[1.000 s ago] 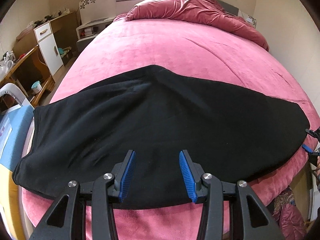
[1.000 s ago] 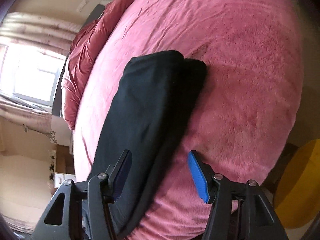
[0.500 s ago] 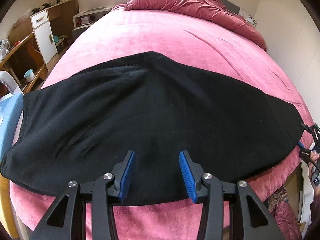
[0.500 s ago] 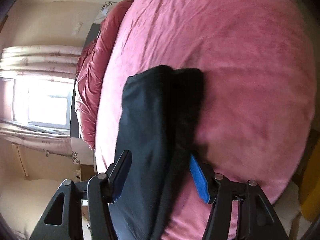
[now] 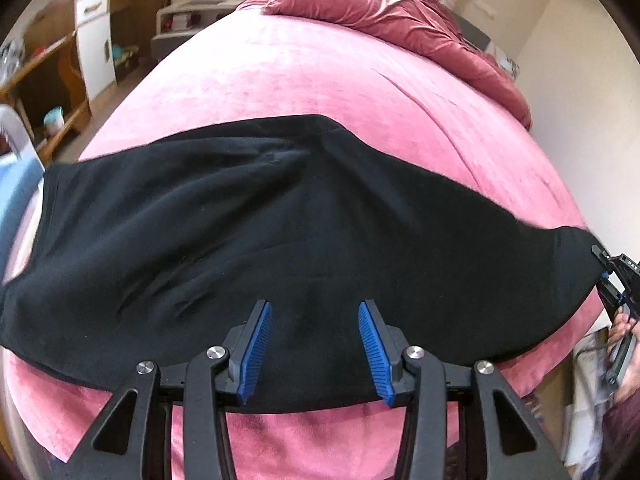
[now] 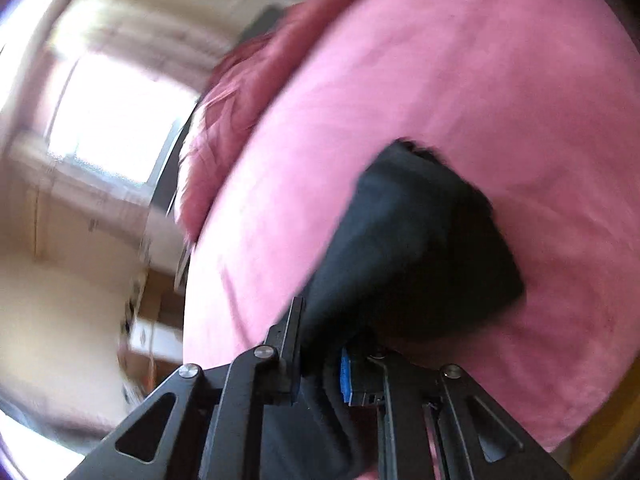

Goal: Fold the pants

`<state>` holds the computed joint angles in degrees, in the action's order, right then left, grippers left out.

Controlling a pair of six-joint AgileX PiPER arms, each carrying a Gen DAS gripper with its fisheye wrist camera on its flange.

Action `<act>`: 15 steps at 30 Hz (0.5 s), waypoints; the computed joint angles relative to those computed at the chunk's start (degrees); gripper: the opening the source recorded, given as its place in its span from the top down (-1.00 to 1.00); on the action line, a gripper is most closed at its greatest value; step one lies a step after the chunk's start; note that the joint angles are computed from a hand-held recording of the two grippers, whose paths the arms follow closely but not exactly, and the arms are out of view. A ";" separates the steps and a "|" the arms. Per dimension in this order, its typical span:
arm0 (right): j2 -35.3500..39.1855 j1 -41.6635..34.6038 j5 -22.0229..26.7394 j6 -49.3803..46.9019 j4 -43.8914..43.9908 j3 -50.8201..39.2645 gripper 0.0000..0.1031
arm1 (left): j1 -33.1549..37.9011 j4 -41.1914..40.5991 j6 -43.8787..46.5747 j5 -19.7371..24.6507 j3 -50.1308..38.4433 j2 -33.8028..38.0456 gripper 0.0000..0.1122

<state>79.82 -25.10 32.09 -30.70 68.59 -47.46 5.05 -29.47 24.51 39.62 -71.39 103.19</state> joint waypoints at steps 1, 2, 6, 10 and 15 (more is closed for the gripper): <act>0.16 2.86 -0.88 2.23 -2.31 -1.81 0.72 | 0.59 -0.90 0.34 0.39 -0.06 -0.10 0.18; 0.33 5.89 -1.57 4.64 -4.93 -3.70 0.72 | 1.23 -1.73 1.11 0.93 -0.29 -0.17 0.18; 2.59 19.38 -4.44 16.97 -18.81 -11.06 0.72 | 4.04 -5.84 5.33 3.24 -0.92 -0.75 0.18; 9.69 33.45 -4.97 28.92 -32.27 -20.14 0.73 | 7.14 -10.40 8.74 6.79 -2.35 -0.19 0.18; 22.32 45.88 -0.90 40.27 -46.16 -32.65 0.73 | 9.59 -13.24 11.22 9.91 -3.47 0.10 0.19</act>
<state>102.15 20.78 31.19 9.57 22.42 -80.11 14.64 -42.71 35.73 49.53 -74.85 103.29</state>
